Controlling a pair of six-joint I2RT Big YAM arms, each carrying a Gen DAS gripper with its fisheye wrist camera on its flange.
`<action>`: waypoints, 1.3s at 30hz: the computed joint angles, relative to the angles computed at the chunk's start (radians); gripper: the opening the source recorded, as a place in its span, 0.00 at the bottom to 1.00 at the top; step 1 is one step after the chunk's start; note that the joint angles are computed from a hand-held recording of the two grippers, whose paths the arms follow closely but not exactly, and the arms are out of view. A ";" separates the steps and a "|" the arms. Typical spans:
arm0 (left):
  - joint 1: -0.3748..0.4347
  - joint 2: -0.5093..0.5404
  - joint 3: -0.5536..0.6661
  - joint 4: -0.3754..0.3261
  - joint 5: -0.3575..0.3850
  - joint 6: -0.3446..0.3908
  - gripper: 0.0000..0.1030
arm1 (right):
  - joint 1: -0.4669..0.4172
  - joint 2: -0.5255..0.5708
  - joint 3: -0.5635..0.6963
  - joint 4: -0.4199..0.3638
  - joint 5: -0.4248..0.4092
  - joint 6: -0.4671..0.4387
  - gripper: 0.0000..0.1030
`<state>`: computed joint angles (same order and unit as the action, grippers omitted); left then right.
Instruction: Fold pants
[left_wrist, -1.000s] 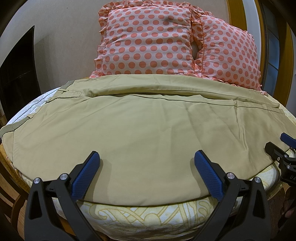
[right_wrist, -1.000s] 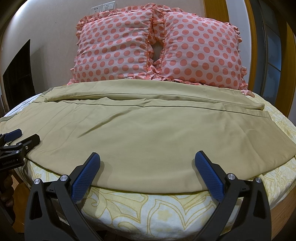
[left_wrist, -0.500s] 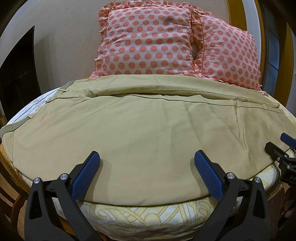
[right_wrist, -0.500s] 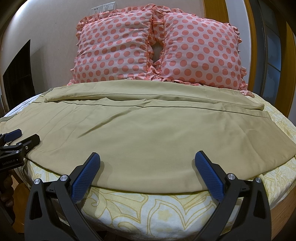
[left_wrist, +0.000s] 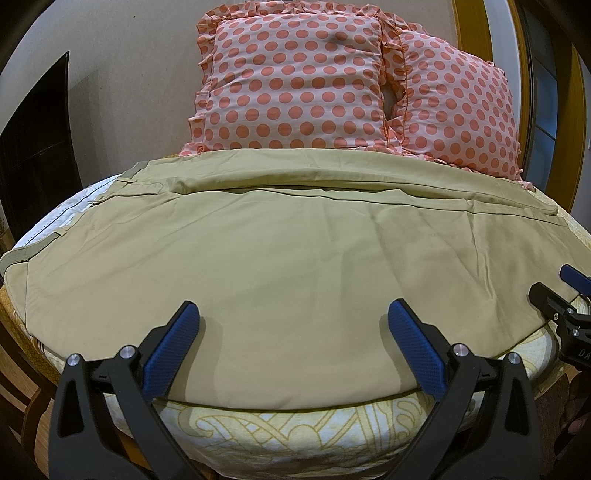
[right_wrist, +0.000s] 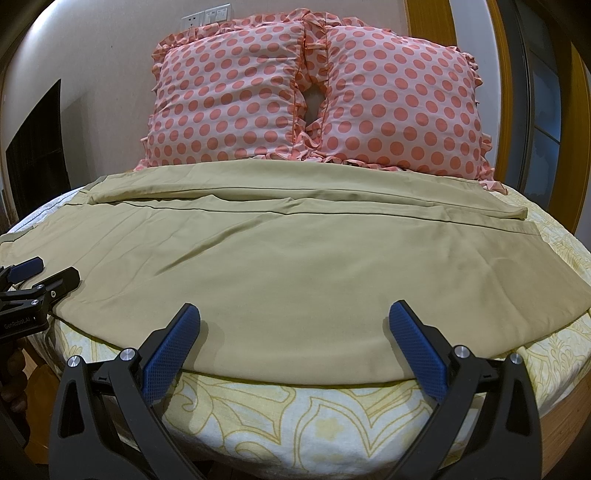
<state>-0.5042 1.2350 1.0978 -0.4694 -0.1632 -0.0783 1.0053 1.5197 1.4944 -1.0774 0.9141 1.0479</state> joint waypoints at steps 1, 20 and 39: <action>0.000 0.000 0.000 0.000 0.000 0.000 0.98 | 0.000 0.000 0.000 0.000 0.001 0.001 0.99; 0.001 0.000 -0.001 0.002 0.002 0.003 0.98 | 0.005 0.000 -0.035 0.047 0.011 -0.012 0.99; 0.077 0.103 0.159 -0.095 -0.018 0.004 0.98 | -0.723 0.078 0.272 -0.178 -0.337 -0.009 0.87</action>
